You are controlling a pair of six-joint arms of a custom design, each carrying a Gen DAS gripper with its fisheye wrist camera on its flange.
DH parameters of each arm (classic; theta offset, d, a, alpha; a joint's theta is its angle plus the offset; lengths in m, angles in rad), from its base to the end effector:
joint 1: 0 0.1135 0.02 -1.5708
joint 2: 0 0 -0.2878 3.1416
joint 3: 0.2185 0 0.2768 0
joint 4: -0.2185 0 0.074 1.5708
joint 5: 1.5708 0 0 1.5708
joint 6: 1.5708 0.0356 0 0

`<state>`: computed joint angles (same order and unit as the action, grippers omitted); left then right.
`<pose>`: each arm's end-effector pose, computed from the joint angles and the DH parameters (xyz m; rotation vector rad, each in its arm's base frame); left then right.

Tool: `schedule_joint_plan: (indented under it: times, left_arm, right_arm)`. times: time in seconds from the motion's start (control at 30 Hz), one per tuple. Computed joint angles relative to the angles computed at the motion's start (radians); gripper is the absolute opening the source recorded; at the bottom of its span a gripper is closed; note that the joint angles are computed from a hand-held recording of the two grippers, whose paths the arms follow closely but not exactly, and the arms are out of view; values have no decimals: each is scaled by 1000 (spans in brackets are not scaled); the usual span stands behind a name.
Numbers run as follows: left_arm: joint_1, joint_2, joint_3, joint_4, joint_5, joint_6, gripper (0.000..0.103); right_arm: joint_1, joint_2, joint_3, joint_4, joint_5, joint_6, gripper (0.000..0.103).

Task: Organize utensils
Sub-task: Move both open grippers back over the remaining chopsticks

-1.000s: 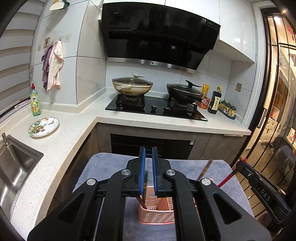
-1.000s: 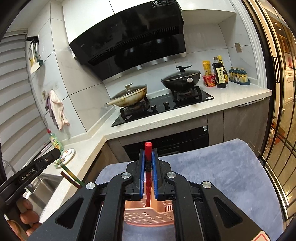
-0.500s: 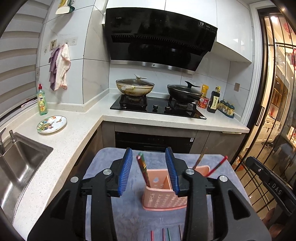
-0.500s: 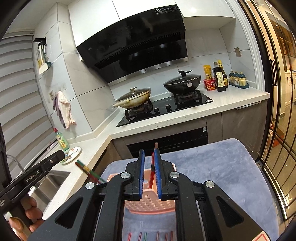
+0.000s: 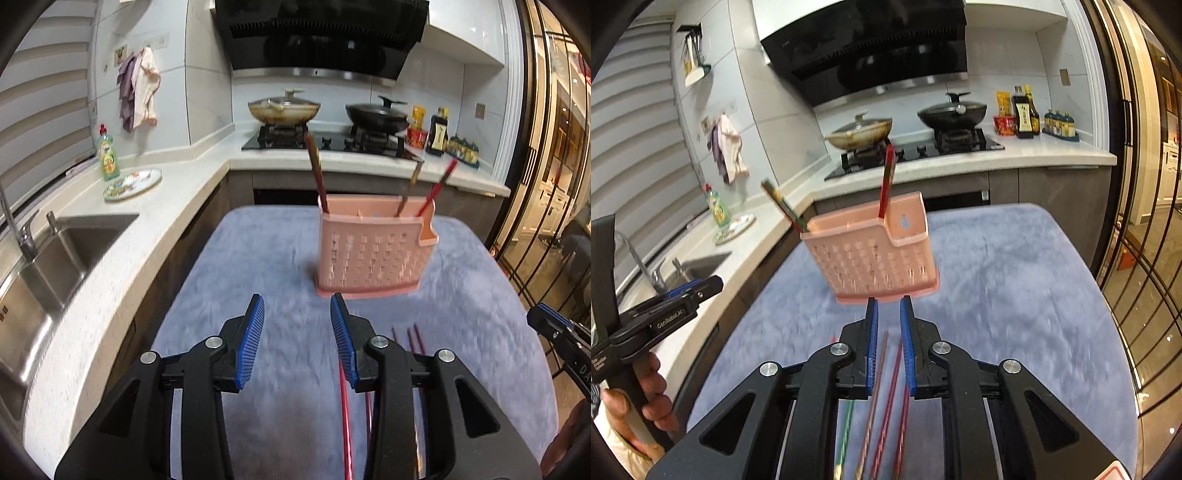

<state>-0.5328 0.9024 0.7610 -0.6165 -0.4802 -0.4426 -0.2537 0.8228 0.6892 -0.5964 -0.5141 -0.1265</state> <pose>0.1757 -0.0845 0.2881 -0.1332 2.2226 0.0323 0.1770 -0.0278 0.2779 -0.1182 2.2135 0.3823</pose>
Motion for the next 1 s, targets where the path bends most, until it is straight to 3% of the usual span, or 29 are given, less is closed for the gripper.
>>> schedule_joint_plan:
  times: [0.33,0.43,0.53,1.0]
  left_arm:
    - [-236,-90,-174,-152,-88,-263,39]
    - [-302,-89,-197,-184,-111,-334,49]
    - [-362,-85,-216,-208,-127,-398,50]
    - [-454,-71,-283,-222,-100,-524,57]
  right_arm:
    - [-54,-204,-227,-150,35,-141,23]
    - [-43,-241,-275,-170,53,-151,23]
    - [-10,-273,-309,-176,83,-135,23]
    - [79,-290,-404,-125,161,-69,23]
